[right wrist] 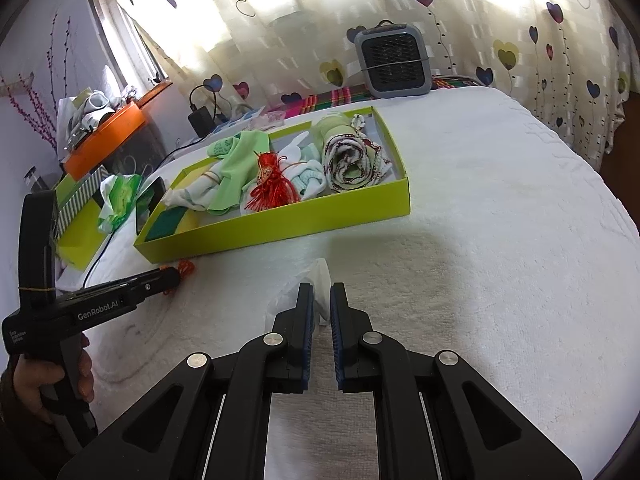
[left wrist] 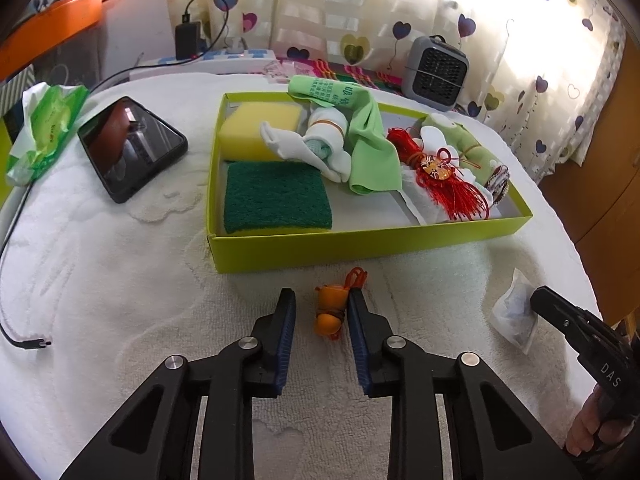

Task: Organize soft objects
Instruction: 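Grasp the orange tassel charm with the left tool while the right tool grasps the white pouch, then carry the orange charm into the box with the left tool while the right tool carries the pouch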

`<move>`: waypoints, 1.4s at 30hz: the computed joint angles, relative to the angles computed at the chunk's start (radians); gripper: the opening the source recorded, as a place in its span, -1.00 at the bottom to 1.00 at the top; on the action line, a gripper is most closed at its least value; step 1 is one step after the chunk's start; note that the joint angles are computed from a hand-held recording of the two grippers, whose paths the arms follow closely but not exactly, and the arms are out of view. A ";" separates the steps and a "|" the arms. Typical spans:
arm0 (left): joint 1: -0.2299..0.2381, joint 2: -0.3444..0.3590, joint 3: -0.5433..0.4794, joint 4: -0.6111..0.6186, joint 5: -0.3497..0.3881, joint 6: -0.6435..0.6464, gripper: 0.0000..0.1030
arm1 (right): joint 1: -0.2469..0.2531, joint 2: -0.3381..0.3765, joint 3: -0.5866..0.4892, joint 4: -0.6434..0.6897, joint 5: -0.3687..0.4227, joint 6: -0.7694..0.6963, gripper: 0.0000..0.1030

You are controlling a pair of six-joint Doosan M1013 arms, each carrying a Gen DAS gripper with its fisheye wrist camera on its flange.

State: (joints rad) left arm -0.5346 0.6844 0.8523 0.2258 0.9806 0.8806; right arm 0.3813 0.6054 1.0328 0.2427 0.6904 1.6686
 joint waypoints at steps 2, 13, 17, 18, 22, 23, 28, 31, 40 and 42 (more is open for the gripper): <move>0.000 -0.002 0.004 0.001 -0.008 -0.003 -0.67 | 0.000 0.000 0.000 -0.001 0.000 0.001 -0.82; -0.004 -0.004 0.007 0.018 -0.011 -0.011 -0.73 | -0.001 0.000 0.001 0.003 0.002 0.004 -0.82; -0.004 -0.005 0.007 0.019 -0.011 -0.012 -0.73 | -0.001 0.000 0.001 0.002 0.002 0.004 -0.82; -0.004 -0.005 0.007 0.019 -0.011 -0.012 -0.73 | -0.001 0.000 0.001 0.002 0.002 0.004 -0.82; -0.004 -0.008 0.010 0.021 -0.016 -0.013 -0.73 | -0.001 0.000 0.002 0.003 0.001 0.004 -0.82; -0.004 -0.009 0.011 0.022 -0.018 -0.012 -0.73 | -0.001 -0.001 0.003 0.004 -0.002 0.002 -0.82; -0.005 -0.016 0.016 0.026 -0.028 -0.014 -0.73 | 0.001 -0.005 0.006 0.008 -0.013 -0.008 -0.82; -0.009 -0.021 0.018 0.038 -0.036 -0.016 -0.73 | 0.001 -0.008 0.007 0.014 -0.018 -0.012 -0.82; -0.016 -0.027 0.008 0.057 -0.047 0.000 -0.73 | 0.003 -0.016 0.008 0.017 -0.044 -0.020 -0.82; -0.017 -0.029 0.006 0.062 -0.051 0.003 -0.73 | 0.003 -0.018 0.008 0.018 -0.050 -0.024 -0.82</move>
State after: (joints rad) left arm -0.5516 0.6553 0.8580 0.2876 0.9294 0.8832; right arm 0.3844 0.5871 1.0412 0.2603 0.6406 1.6442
